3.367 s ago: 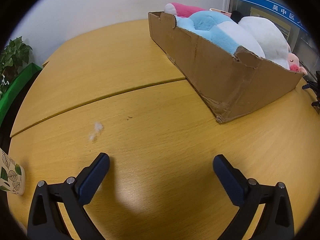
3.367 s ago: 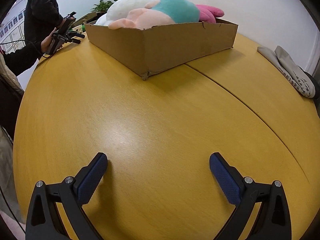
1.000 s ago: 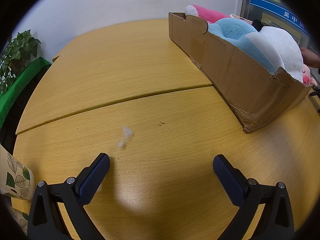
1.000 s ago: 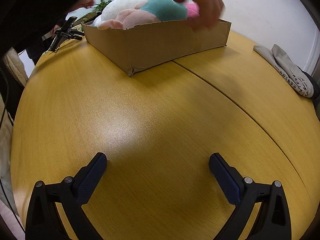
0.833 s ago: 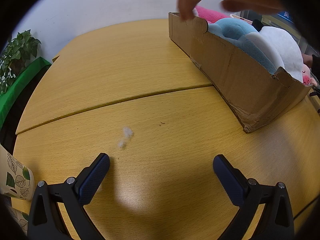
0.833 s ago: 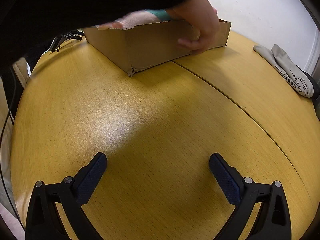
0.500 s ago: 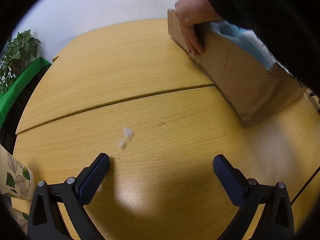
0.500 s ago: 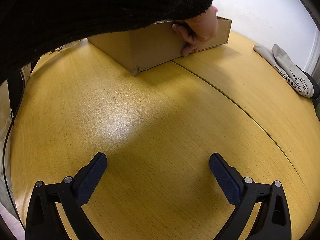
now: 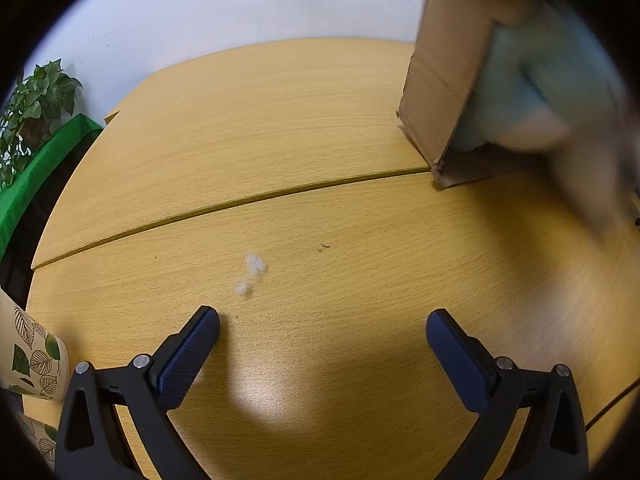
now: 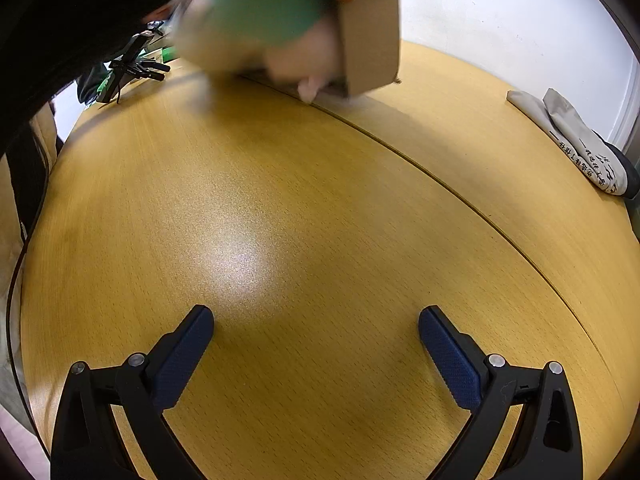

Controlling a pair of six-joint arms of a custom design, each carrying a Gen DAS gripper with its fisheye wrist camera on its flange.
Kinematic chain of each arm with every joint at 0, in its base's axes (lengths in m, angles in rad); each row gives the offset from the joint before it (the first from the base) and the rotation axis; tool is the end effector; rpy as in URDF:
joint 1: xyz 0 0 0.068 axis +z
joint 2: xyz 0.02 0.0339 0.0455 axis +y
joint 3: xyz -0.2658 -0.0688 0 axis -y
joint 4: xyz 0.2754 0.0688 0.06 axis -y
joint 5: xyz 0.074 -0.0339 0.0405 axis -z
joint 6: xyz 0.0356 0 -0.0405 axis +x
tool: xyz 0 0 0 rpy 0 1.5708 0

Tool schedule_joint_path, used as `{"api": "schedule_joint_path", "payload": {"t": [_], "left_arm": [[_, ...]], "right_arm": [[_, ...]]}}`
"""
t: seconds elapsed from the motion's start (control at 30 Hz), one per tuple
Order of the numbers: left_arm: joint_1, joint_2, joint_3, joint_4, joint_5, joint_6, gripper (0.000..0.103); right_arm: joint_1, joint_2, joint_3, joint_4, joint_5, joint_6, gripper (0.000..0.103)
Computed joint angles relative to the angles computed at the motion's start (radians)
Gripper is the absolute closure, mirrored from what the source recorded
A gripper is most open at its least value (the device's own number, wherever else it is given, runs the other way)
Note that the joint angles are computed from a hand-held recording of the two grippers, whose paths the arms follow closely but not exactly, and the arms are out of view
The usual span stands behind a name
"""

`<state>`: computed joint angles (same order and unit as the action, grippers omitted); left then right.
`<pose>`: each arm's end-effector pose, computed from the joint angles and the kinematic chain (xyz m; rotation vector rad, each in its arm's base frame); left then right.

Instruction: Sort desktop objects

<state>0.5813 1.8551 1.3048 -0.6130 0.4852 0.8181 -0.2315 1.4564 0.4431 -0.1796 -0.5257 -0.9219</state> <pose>0.3455 0.2071 0.1789 0.4258 2.4883 -0.1419 0.2230 -0.0342 0.0782 -0.9781 2.3356 0.3067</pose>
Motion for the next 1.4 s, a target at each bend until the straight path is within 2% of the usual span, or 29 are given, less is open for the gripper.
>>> {"api": "schedule_joint_path", "payload": {"t": [0.57, 0.63, 1.13, 1.4], "left_arm": [[-0.011, 0.015, 0.019, 0.0, -0.004, -0.01, 0.0], [-0.012, 0.014, 0.017, 0.001, -0.005, -0.012, 0.0], [-0.026, -0.008, -0.001, 0.005, -0.01, -0.025, 0.0], [-0.006, 0.029, 0.033, -0.002, -0.002, -0.007, 0.0]], "right_arm": [[-0.001, 0.026, 0.013, 0.013, -0.002, -0.001, 0.0], [-0.008, -0.033, -0.046, 0.016, -0.002, -0.007, 0.0], [-0.018, -0.11, -0.086, -0.028, -0.006, -0.019, 0.0], [-0.016, -0.128, -0.095, -0.037, -0.005, -0.017, 0.0]]}}
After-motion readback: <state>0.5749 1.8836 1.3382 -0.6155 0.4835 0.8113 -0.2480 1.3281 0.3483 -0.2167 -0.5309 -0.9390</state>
